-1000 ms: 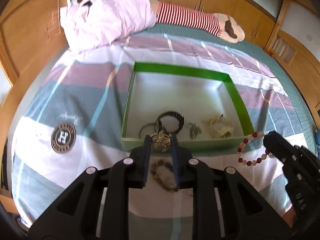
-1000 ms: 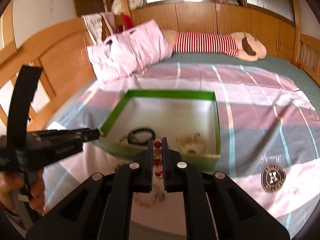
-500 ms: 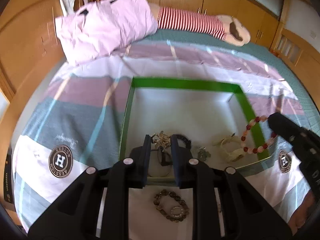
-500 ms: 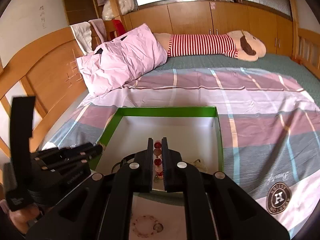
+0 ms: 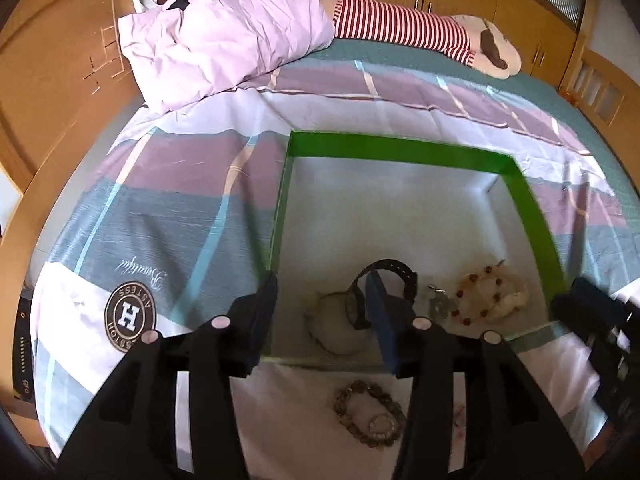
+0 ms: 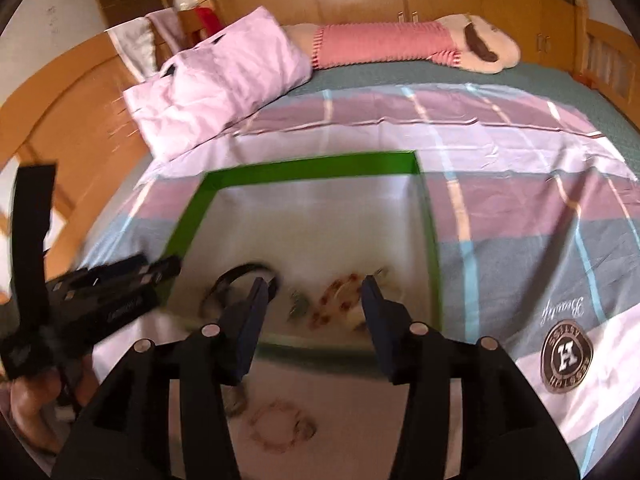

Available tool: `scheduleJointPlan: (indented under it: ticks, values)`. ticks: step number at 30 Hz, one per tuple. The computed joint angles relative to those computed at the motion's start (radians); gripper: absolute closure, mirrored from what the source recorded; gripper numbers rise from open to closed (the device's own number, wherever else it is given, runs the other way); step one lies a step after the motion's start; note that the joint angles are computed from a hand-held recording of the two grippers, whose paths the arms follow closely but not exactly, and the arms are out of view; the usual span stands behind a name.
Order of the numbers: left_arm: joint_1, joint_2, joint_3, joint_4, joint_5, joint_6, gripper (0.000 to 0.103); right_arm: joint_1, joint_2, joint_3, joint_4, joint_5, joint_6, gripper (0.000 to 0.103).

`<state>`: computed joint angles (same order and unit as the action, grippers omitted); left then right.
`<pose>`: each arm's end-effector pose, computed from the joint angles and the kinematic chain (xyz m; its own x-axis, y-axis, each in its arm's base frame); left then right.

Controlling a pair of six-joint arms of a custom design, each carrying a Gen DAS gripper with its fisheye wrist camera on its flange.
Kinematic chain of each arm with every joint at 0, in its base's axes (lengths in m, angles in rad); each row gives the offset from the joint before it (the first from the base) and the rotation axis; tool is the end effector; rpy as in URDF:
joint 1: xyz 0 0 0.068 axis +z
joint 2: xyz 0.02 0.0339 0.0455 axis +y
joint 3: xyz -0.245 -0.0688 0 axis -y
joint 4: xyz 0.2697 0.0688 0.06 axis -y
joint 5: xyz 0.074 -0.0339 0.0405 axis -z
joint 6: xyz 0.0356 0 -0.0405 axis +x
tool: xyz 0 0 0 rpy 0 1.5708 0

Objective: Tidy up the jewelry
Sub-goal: 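Carry the gold charm and red-bead bracelet into the box and open both grippers, then lower the right gripper onto the pink crystal bracelet and close on it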

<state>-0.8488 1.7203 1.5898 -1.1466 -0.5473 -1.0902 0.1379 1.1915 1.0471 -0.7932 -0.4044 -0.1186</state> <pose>0.2531 -0.2594 0.2802 -0.7724 -0.2686 -0.5755 -0.3107 0.9501 -0.0264 0.2635 0.0507 0.2756 -0.7506 -0.2140 -0.6251 -0.4490 0.8593 0.2449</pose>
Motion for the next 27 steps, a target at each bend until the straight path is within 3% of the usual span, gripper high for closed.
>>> scheduleJointPlan:
  ticks: [4, 7, 10, 11, 12, 16, 19, 21, 27]
  values:
    - [-0.063, -0.035, 0.004, -0.077, 0.015, -0.076, 0.047, 0.030, -0.028, -0.044, -0.147, 0.008, -0.104, 0.054]
    - [-0.097, -0.021, 0.009, -0.159, 0.077, -0.136, 0.044, 0.069, -0.023, -0.121, -0.140, 0.087, -0.118, 0.055]
    - [-0.085, -0.047, -0.058, -0.116, 0.150, -0.135, 0.044, 0.101, 0.013, -0.163, -0.113, 0.113, -0.129, 0.069]
    - [-0.078, -0.045, -0.073, -0.104, 0.168, -0.133, 0.044, 0.110, 0.027, -0.168, -0.099, 0.123, -0.128, 0.082]
    - [-0.068, -0.039, -0.090, -0.098, 0.193, -0.131, 0.044, 0.120, 0.038, -0.174, -0.076, 0.144, -0.114, 0.085]
    - [-0.037, -0.045, -0.162, -0.041, 0.287, -0.122, 0.044, 0.166, 0.073, -0.192, -0.004, 0.177, -0.089, 0.085]
    - [-0.023, -0.040, -0.178, -0.029, 0.323, -0.121, 0.043, 0.251, 0.060, -0.236, 0.037, 0.273, -0.078, 0.085]
    - [-0.023, -0.031, -0.179, -0.030, 0.335, -0.120, 0.043, 0.285, 0.035, -0.246, 0.035, 0.335, -0.066, 0.094]
    - [-0.016, -0.005, -0.181, -0.001, 0.364, -0.111, 0.040, 0.187, 0.003, -0.199, -0.083, 0.281, -0.040, 0.096]
